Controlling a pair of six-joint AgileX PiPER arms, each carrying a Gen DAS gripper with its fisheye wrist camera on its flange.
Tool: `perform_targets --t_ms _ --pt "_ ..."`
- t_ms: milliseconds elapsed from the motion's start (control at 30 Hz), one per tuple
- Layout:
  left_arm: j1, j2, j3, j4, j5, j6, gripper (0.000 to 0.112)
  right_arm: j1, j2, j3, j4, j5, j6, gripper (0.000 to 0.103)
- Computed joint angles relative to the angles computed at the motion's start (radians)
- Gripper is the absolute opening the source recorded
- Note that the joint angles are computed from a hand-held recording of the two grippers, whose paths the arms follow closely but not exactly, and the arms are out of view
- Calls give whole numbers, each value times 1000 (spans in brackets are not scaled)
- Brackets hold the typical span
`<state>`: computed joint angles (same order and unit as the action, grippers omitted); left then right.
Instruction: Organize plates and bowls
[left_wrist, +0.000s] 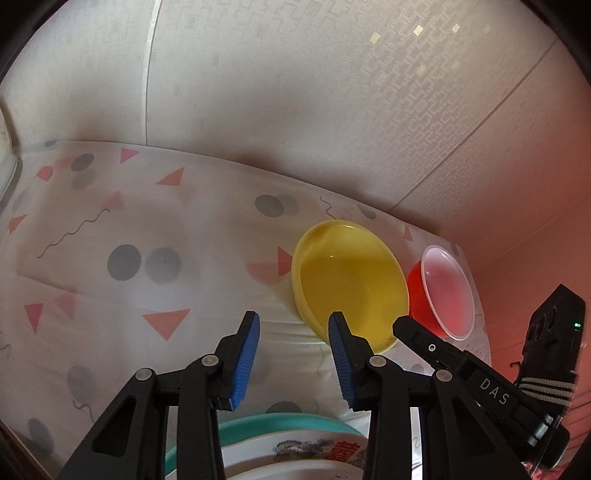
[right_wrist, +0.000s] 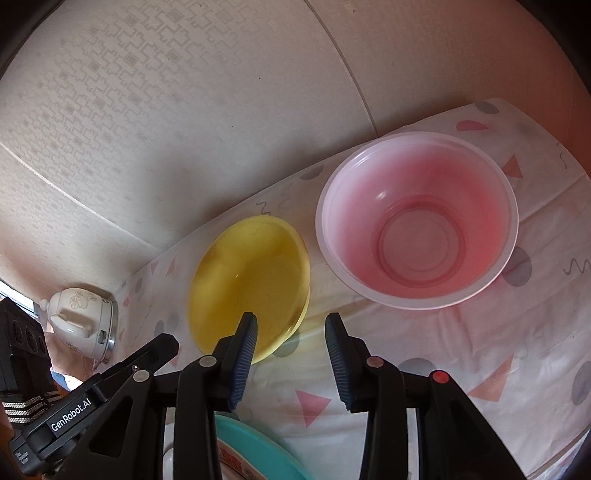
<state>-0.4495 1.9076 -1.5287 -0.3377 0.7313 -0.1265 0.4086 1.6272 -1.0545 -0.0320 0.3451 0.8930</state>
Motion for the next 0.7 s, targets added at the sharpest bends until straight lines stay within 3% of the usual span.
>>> perform_targets --t_ms 100,167,267,333,567,700 --pt "-23 66 -76 57 17 -29 30 -13 22 -20 10 15 -21 25" --pt "-26 100 -111 46 35 -3 15 -22 34 -22 55 4 -81 22" --pt "-30 105 -118 53 28 0 14 -21 45 -36 101 10 -159 16" --pt "-27 91 -99 45 18 -3 14 -11 48 -49 69 25 -146 16" --pt "10 -6 24 45 -9 -13 14 14 68 -89 216 51 -316 18" --pt "36 -52 101 38 -21 -18 14 39 95 -111 215 61 -319 19"
